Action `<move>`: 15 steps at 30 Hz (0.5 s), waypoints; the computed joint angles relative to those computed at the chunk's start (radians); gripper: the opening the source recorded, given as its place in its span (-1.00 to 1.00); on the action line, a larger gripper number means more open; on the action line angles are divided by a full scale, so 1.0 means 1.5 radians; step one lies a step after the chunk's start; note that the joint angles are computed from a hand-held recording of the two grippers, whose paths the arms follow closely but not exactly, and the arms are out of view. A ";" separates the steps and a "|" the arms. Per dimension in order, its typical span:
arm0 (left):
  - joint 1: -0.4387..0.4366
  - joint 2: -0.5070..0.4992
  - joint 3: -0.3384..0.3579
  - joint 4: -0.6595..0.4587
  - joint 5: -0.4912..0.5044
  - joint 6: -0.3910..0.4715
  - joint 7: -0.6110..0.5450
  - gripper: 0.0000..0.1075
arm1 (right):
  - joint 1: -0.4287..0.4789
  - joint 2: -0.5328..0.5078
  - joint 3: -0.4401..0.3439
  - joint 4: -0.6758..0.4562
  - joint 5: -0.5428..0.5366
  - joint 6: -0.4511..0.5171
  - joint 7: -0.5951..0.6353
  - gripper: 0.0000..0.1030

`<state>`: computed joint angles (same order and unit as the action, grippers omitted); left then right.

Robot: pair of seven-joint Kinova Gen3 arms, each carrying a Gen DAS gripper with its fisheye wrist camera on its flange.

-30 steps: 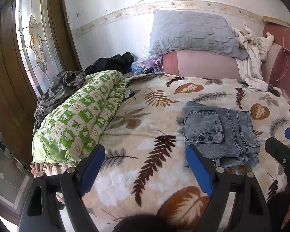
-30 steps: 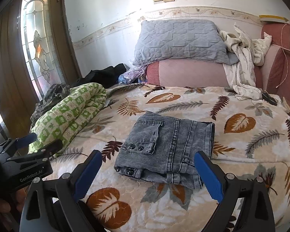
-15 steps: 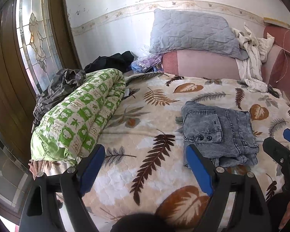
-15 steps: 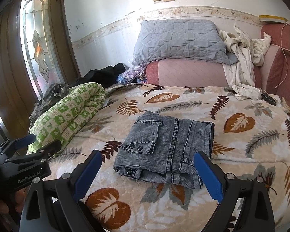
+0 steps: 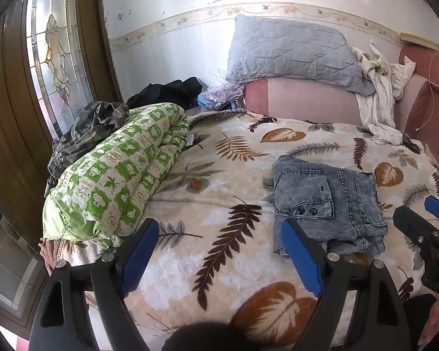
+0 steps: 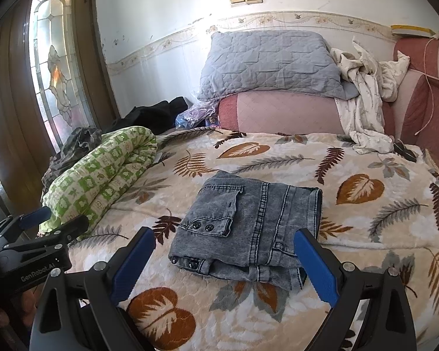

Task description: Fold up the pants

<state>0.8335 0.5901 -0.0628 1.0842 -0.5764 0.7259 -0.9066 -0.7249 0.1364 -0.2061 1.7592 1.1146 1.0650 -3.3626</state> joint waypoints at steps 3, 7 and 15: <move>0.000 -0.001 -0.001 0.002 -0.001 -0.002 0.000 0.60 | 0.001 0.002 0.000 -0.001 -0.002 -0.001 0.004 0.90; -0.004 -0.006 0.005 0.009 0.004 -0.012 -0.009 0.60 | 0.000 0.002 0.001 -0.001 0.000 -0.001 0.002 0.90; -0.020 -0.011 0.018 0.016 0.028 -0.026 -0.039 0.60 | -0.003 0.006 0.002 -0.007 -0.002 0.005 0.006 0.90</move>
